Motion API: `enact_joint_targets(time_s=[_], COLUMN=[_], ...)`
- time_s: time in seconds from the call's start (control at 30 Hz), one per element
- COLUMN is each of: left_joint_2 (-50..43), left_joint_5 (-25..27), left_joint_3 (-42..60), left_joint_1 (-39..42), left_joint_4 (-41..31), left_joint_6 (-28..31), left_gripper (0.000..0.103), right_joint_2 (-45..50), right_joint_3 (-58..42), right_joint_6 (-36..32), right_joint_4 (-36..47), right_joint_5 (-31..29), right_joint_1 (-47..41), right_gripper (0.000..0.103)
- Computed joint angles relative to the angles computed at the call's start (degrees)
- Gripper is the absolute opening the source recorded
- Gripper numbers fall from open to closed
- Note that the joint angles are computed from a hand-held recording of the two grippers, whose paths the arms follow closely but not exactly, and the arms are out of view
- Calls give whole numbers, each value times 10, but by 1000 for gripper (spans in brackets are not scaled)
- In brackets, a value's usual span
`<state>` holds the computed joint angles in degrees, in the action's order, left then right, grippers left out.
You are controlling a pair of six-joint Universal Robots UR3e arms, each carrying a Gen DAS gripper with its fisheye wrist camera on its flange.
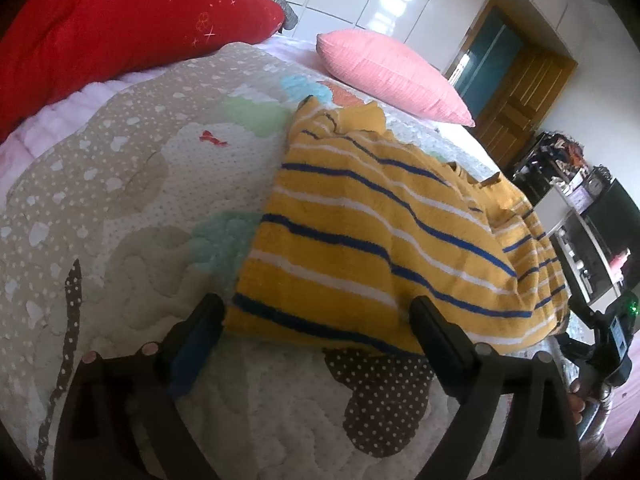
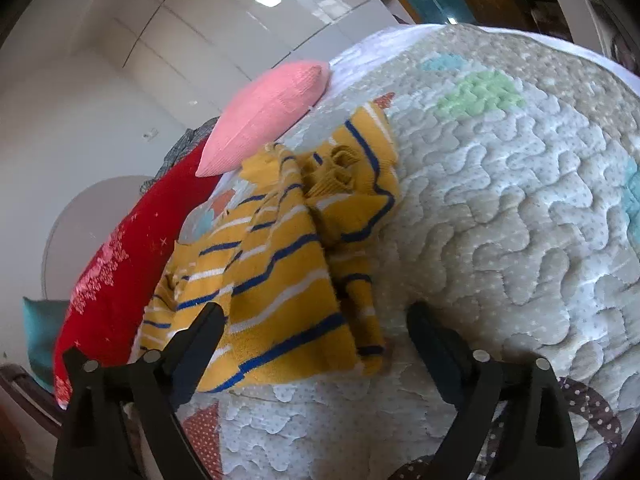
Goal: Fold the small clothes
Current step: 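Release the folded sweater onto the quilt with both grippers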
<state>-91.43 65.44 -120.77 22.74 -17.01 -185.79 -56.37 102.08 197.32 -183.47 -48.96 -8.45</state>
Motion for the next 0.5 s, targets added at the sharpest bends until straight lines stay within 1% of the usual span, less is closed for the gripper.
enact_joint_targets(time_s=[0.23,0.5], left_joint_2=[10,16], left_joint_5=[-19,-39], left_joint_3=[-26,-43], left_joint_1=[12,24], left_joint_4=[23,43], left_joint_6=[0,-4], left_gripper=[94,94], right_joint_2=[6,11], right_joint_3=[-3,-2], right_joint_6=[-4,0], right_joint_4=[-11,-25], right_joint_5=[0,1], right_joint_1=[5,6], right_gripper=[101,101])
